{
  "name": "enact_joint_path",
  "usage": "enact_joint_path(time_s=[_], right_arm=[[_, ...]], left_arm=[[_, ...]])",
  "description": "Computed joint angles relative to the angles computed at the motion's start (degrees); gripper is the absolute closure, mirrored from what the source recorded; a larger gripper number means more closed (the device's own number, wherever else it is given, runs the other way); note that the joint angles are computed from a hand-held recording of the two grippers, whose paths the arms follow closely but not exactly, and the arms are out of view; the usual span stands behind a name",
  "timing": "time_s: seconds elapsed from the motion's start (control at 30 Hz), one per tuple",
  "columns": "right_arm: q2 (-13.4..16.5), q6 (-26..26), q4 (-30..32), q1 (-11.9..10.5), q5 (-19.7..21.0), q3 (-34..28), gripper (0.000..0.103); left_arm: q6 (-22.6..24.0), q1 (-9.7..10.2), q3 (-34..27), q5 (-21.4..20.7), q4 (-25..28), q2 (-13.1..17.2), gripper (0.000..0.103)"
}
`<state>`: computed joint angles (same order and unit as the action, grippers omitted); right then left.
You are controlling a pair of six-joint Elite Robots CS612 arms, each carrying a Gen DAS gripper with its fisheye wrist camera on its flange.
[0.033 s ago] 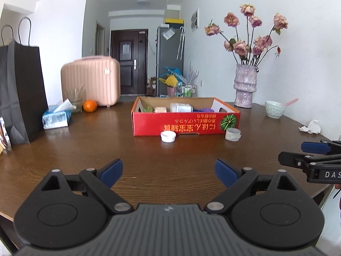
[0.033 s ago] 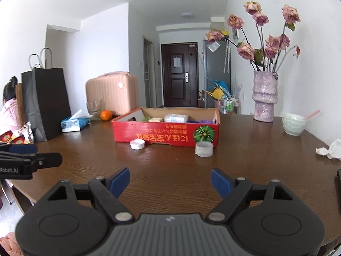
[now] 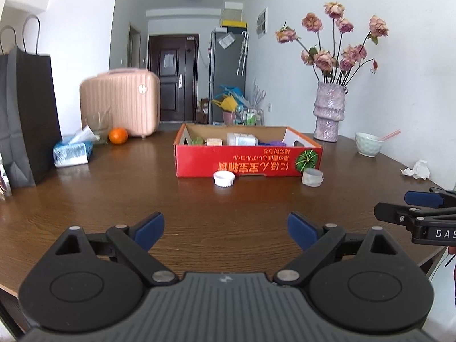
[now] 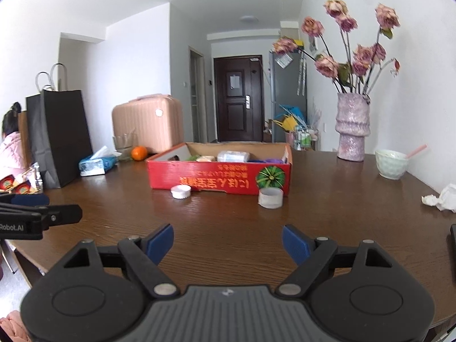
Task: Organize rigid objects
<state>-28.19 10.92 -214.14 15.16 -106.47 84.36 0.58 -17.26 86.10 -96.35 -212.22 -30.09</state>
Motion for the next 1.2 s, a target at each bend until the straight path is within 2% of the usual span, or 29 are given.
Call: enact_joint_path(time_s=[0.4, 0.7, 0.93, 1.03, 1.2], right_arm=[[1.9, 1.3, 7.0, -2.0, 1.0, -5.1, 0.02], [4.1, 0.6, 13.5, -3.6, 0.7, -11.8, 0.02], [6.7, -1.5, 21.7, -4.7, 0.6, -19.1, 0.02], [8.0, -2.3, 25.1, -5.3, 1.3, -22.4, 0.02], [10.3, -3.0, 29.3, -6.0, 2.3, -27.4, 0.022]], left_arm=[[-0.7, 0.15, -9.1, -1.0, 9.3, 3.1, 0.008], [-1.5, 0.43, -20.6, -3.2, 21.6, 7.4, 0.01], [0.8, 0.09, -29.5, -5.4, 28.9, 11.2, 0.012], [1.5, -0.11, -33.9, -5.5, 31.9, 13.1, 0.017], [0.0, -0.03, -42.9, -6.2, 40.5, 17.0, 0.028]])
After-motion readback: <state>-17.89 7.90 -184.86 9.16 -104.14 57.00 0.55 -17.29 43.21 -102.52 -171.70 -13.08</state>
